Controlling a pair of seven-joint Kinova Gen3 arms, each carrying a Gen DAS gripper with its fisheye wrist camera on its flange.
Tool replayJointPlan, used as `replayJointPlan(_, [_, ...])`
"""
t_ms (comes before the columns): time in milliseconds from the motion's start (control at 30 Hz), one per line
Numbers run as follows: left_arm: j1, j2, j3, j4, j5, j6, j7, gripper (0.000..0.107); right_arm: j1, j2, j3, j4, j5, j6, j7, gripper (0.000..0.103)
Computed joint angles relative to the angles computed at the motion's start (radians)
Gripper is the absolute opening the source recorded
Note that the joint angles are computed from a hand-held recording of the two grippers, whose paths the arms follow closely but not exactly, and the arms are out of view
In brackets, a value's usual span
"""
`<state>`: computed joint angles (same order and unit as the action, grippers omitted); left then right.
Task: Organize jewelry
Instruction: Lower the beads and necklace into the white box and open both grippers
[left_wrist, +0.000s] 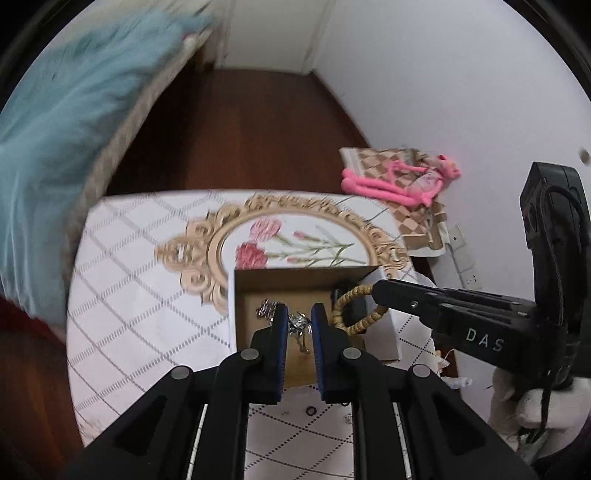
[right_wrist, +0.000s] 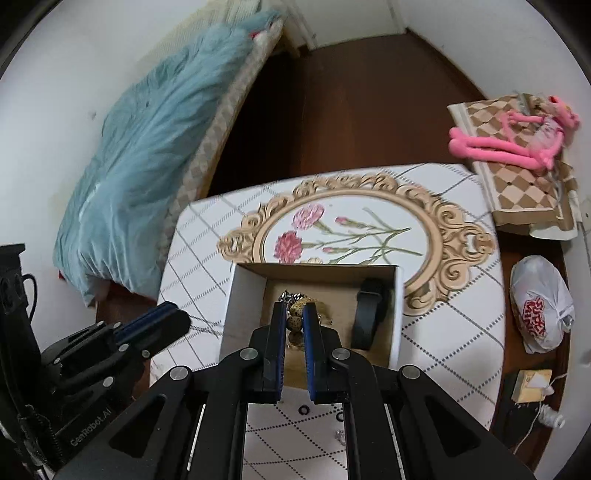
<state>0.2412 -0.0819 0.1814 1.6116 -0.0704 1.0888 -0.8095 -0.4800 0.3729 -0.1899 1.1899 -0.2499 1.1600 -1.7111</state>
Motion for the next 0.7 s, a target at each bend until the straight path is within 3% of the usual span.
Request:
replayJointPlan(33, [0.005, 0.007, -0.018, 0.003, 0.020, 0.001, 0.000, 0.013, -0.004, 0.028, 0.000, -0.029, 0.003, 0.022, -0.001, 0.010])
replayJointPlan(100, [-0.006, 0.022, -0.005, 0.000, 0.010, 0.018, 0.031, 0.033, -0.009, 0.082, 0.003, -0.092, 0.006, 0.084, -0.007, 0.010])
replayJointPlan(167, [0.001, 0.021, 0.003, 0.009, -0.025, 0.015, 0.069, 0.080, -0.009, 0.114, 0.007, -0.127, 0.004, 0.119, -0.013, 0.010])
replayJointPlan(233, [0.006, 0.010, 0.011, 0.024, -0.060, 0.011, 0.109, 0.082, -0.020, 0.117, 0.018, -0.128, 0.025, 0.124, -0.023, 0.016])
replayJointPlan(300, [0.008, 0.019, 0.015, 0.014, -0.088, 0.041, 0.131, 0.082, -0.034, 0.101, 0.033, -0.109, 0.061, 0.110, -0.038, 0.042])
replayJointPlan(333, [0.011, 0.019, 0.016, 0.014, -0.097, 0.048, 0.141, 0.083, -0.038, 0.089, 0.032, -0.095, 0.087, 0.097, -0.046, 0.048])
replayJointPlan(433, [0.026, 0.021, 0.034, 0.017, -0.153, 0.077, 0.199, 0.099, -0.031, 0.051, -0.008, -0.048, 0.191, 0.070, -0.095, 0.060])
replayJointPlan(500, [0.048, 0.027, 0.057, 0.019, -0.215, 0.104, 0.252, 0.101, -0.091, 0.008, 0.045, 0.011, 0.261, 0.037, -0.119, 0.079])
replayJointPlan(567, [0.075, 0.032, 0.076, 0.025, -0.271, 0.123, 0.302, 0.101, -0.159, -0.026, 0.099, 0.063, 0.336, 0.017, -0.160, 0.091])
replayJointPlan(700, [0.131, 0.043, 0.104, 0.046, -0.358, 0.150, 0.394, 0.102, -0.199, -0.070, 0.073, 0.169, 0.470, -0.008, -0.265, 0.099])
